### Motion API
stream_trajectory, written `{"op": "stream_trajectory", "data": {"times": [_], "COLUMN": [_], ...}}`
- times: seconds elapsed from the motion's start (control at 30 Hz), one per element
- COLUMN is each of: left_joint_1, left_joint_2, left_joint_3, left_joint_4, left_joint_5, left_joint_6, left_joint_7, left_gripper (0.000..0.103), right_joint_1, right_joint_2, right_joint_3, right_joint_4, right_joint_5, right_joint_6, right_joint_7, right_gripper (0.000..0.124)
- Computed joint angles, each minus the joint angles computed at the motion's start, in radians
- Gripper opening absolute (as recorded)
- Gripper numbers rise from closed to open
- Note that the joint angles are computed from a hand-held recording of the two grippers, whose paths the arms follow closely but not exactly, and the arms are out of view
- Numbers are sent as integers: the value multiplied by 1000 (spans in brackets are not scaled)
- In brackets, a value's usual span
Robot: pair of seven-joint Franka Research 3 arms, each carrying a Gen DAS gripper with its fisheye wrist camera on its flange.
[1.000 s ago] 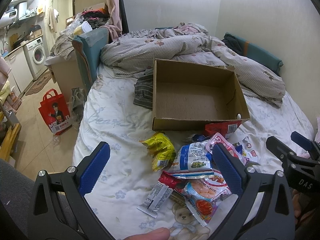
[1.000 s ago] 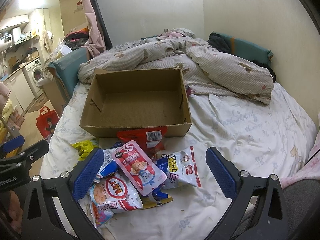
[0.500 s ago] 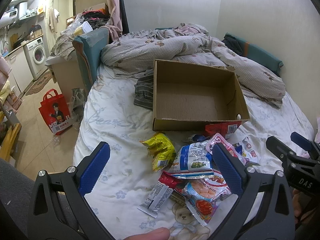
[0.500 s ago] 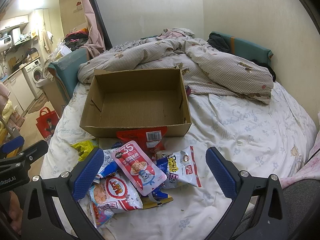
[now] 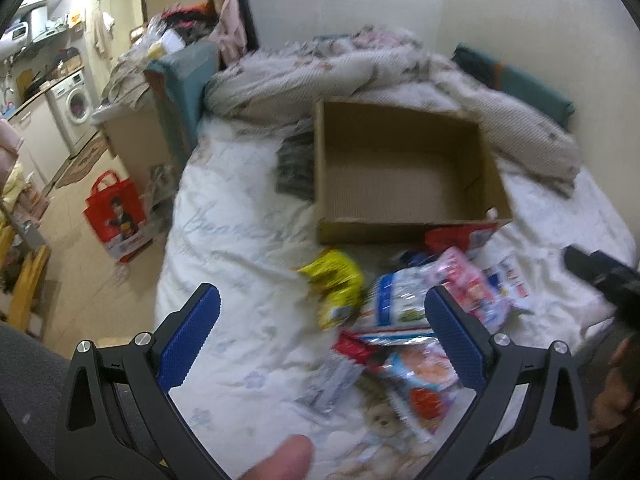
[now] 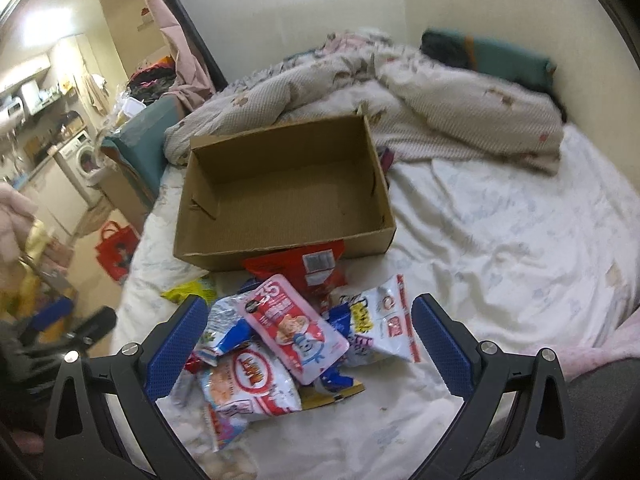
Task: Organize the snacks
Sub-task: 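Grasp the red-wrapped bar with the left tool while the right tool grasps a white-red snack bag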
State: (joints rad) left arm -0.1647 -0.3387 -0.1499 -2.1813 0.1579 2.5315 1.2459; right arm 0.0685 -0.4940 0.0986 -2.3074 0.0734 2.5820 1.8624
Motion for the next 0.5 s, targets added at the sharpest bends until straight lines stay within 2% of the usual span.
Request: {"op": "stream_trajectory", "data": {"times": [0.07,0.2,0.3,0.47,0.5], "left_joint_1": [5,25,17,-9,-15], "left_joint_2": [26,123,186,248,266], "left_joint_3": [11,3,8,-26,-36], "left_joint_4": [36,135,170,189,194], "left_joint_5": [-15,2,-75,-93,-70], "left_joint_6": [-68,-278,-409,-458,-461], "left_joint_7": [9,36,106,222,234], "left_gripper": [101,101,100,91,83], "right_joint_1": [13,-10,-1,8,11], "right_joint_2": [9,17,30,40,41], "right_joint_3": [-29,-35,-49,-52,-55], "right_joint_4": [17,20,30,38,39], "right_joint_5": [35,50,76,84,88], "right_joint_6": [-30,-72,-115,-130,-131], "right_joint_7": [-17,20,22,-2,-8], "right_gripper": [103,103,103,103,103]}}
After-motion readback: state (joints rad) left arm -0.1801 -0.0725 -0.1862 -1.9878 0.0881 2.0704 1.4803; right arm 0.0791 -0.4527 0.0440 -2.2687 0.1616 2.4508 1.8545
